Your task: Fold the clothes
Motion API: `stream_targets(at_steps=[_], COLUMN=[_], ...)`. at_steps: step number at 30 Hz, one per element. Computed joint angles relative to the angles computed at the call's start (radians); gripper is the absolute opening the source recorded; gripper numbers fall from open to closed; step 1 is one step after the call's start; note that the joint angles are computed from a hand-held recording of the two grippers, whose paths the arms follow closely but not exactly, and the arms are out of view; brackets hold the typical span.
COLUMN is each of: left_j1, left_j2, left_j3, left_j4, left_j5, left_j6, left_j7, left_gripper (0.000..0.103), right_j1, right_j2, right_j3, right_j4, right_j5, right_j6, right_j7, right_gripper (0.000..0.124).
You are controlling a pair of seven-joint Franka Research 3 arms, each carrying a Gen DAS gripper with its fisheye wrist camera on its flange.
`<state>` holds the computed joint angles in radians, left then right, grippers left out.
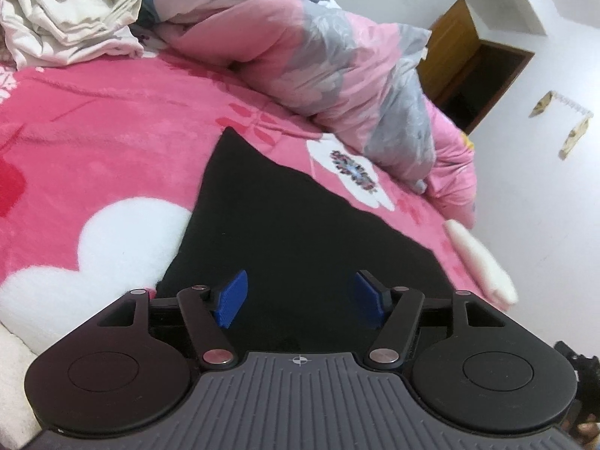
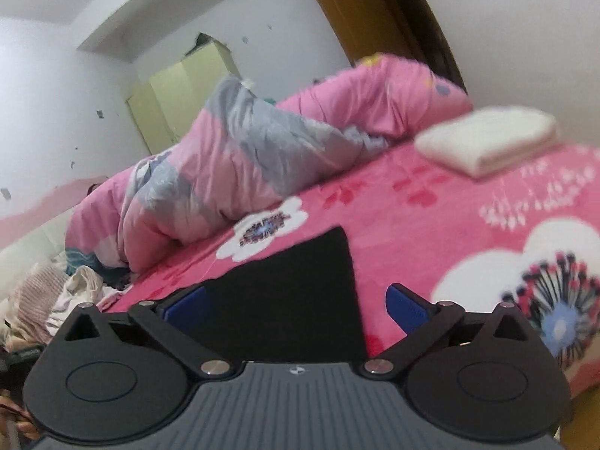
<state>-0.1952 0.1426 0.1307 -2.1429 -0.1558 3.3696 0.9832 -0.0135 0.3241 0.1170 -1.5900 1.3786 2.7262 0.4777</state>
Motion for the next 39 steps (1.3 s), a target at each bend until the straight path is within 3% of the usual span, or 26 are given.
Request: stream_targets(at_steps=[1, 4, 9, 13, 18, 19, 22, 25, 27, 28, 29, 30, 33, 39], left_j1=[-0.032, -0.126, -0.299, -0.417, -0.345, -0.313, -0.13, -0.002, -0.039, -0.043, -0.012, 0.026, 0.156, 0.238], left_j2=[0.004, 0.01, 0.003, -0.004, -0.039, -0.046, -0.061, -0.06, -0.047, -0.041, -0.037, -0.033, -0.024, -0.021], left_j3=[0.028, 0.11, 0.251, 0.357, 0.27, 0.235, 0.06, -0.056, -0.025, -0.021, -0.047, -0.079, -0.19, -0.244], left_j4=[0.006, 0.02, 0.008, -0.002, -0.036, -0.04, -0.061, -0.069, -0.062, -0.058, -0.056, -0.054, -0.055, -0.061], left_j5=[-0.016, -0.077, -0.194, -0.264, -0.266, -0.261, -0.16, -0.065, -0.097, -0.104, -0.081, -0.052, 0.051, 0.19], left_j6=[0.0, -0.004, -0.01, -0.025, -0.015, -0.021, -0.015, -0.004, -0.004, -0.007, -0.015, -0.023, -0.02, -0.01], left_j7=[0.014, 0.071, 0.2, 0.269, 0.303, 0.302, 0.225, 0.154, 0.182, 0.185, 0.16, 0.129, 0.029, -0.086], left_gripper=[0.063, 0.063, 0.063, 0.063, 0.061, 0.061, 0.06, 0.052, 0.047, 0.043, 0.038, 0.036, 0.03, 0.03], right_j1=[0.011, 0.006, -0.059, -0.092, -0.109, -0.105, -0.096, -0.096, -0.098, -0.099, -0.099, -0.106, -0.12, -0.116], right_j2=[0.005, 0.013, 0.042, 0.089, 0.15, 0.16, 0.199, 0.23, 0.245, 0.245, 0.244, 0.24, 0.233, 0.255], right_j3=[-0.011, -0.03, -0.024, -0.023, -0.021, -0.023, -0.027, -0.019, -0.012, -0.011, -0.011, -0.004, 0.008, 0.006], right_j4=[0.0, 0.006, 0.044, 0.103, 0.173, 0.184, 0.226, 0.258, 0.274, 0.275, 0.276, 0.27, 0.26, 0.292], right_j5=[-0.038, -0.145, -0.118, -0.134, -0.195, -0.223, -0.303, -0.355, -0.377, -0.391, -0.405, -0.398, -0.378, -0.405], right_j6=[0.026, -0.017, -0.184, -0.295, -0.398, -0.404, -0.42, -0.419, -0.416, -0.416, -0.416, -0.414, -0.417, -0.434], right_j7=[0.034, 0.159, 0.323, 0.48, 0.661, 0.699, 0.796, 0.848, 0.867, 0.879, 0.891, 0.89, 0.889, 0.934], right_gripper=[0.103, 0.103, 0.101, 0.087, 0.078, 0.072, 0.061, 0.052, 0.041, 0.028, 0.015, 0.012, 0.009, 0.012])
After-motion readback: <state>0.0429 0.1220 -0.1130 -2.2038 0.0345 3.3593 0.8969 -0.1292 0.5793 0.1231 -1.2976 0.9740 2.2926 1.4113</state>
